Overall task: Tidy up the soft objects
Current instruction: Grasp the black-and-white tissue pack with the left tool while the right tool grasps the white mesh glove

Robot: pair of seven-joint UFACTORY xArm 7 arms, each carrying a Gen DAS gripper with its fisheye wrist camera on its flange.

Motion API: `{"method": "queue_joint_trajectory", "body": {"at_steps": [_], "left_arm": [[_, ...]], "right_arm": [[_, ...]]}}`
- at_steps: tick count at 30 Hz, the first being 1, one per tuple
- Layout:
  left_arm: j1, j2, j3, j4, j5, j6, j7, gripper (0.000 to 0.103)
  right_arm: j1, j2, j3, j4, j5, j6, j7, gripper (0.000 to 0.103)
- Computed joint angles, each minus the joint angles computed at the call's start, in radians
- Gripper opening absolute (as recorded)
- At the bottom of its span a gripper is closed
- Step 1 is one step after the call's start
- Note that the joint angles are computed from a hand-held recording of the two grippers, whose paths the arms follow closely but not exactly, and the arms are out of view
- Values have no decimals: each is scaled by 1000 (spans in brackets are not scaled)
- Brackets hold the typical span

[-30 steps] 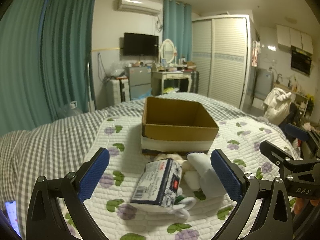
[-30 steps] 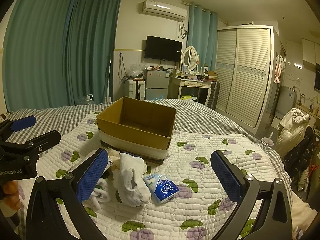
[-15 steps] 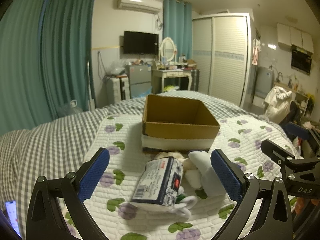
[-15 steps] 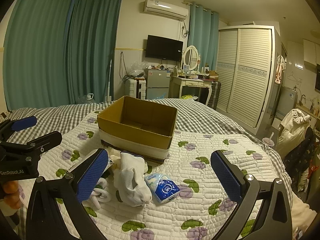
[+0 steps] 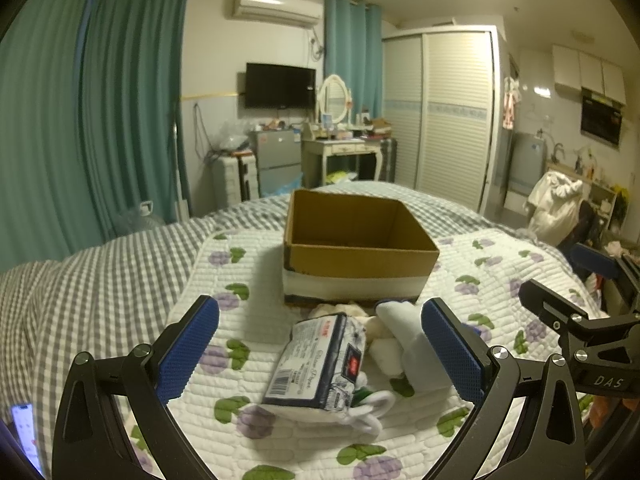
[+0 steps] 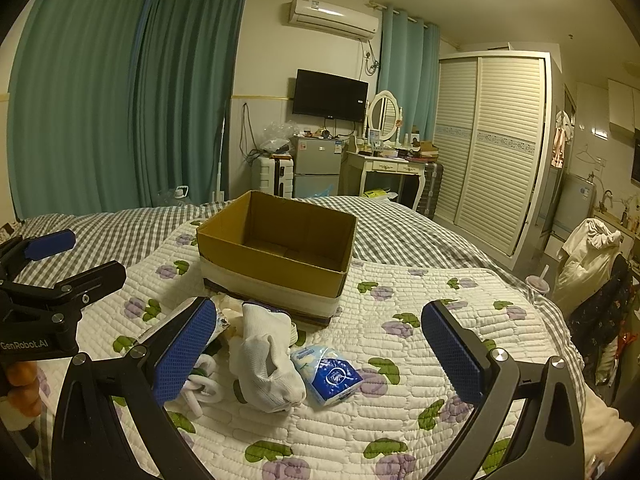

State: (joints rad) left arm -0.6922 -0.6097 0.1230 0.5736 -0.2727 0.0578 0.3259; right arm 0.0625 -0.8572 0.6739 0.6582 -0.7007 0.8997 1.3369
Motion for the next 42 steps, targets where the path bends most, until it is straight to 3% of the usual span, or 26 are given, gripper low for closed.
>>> {"method": "queue_joint_trajectory", "body": {"at_steps": [17,22,26,30,35,40,42], "left_arm": [[10,-14,16,6,-1,32,12,103],[45,58,1,5,-9,67,22,103],[30,134,24,23,-64,113,65,102],[68,205,-6,52,-113,159,86,101],[99,265,-48,86,-187,200,145,101],[136,331,-98,126,-251,212,194,97],[150,353,-120,137,-272,208,212,95]], "right_arm": [[19,1,3,14,2,16,-11,103],[28,43,-21,-11,19,-16,-19,103],[40,120,-50,-32,27,-49,-21,103],[56,206,-91,-50,12,-111,-6,102],[77,309,-127,-46,-37,-150,20,87],[114,346,-174,-51,-75,-175,41,55],[126,346,-187,-57,-86,-183,46,53]]}}
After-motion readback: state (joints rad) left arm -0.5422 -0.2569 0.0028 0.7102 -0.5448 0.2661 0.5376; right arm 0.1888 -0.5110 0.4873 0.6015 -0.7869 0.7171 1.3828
